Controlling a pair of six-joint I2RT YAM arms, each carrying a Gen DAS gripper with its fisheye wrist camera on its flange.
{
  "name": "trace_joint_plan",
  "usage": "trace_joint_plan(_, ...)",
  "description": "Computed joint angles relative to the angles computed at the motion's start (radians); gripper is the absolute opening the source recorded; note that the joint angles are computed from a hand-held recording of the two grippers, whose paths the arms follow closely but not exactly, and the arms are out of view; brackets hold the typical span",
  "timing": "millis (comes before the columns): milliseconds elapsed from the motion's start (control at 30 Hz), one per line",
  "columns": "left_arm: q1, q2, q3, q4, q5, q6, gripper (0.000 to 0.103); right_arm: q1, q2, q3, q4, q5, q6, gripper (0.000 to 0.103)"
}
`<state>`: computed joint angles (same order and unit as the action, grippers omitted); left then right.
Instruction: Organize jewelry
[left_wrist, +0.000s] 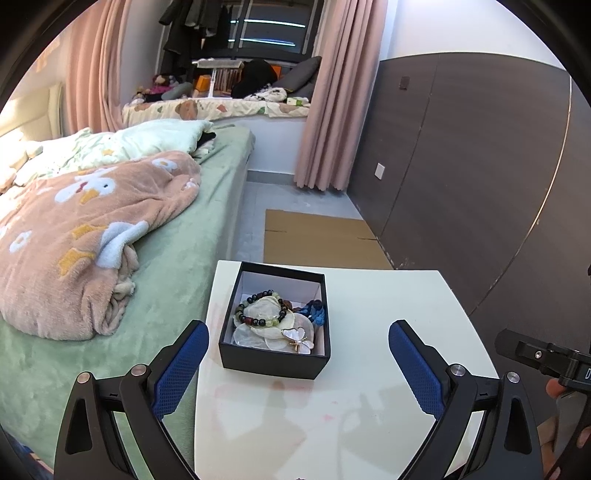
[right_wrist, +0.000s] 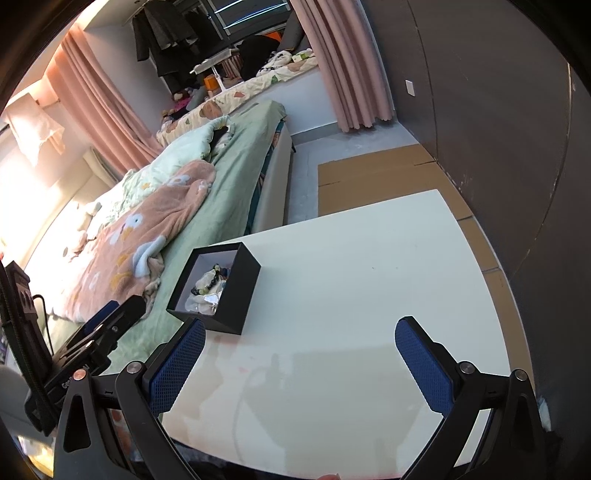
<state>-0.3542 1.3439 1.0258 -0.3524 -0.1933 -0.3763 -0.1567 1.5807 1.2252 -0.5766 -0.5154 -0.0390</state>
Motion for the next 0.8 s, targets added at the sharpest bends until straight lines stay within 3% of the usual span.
trace_joint_plan(800,0.0,-0.001,0.001,-0.001,0.001,-0.001,0.098,-0.01,0.015,0.008,-0.007,-0.004,-0.017,0.103)
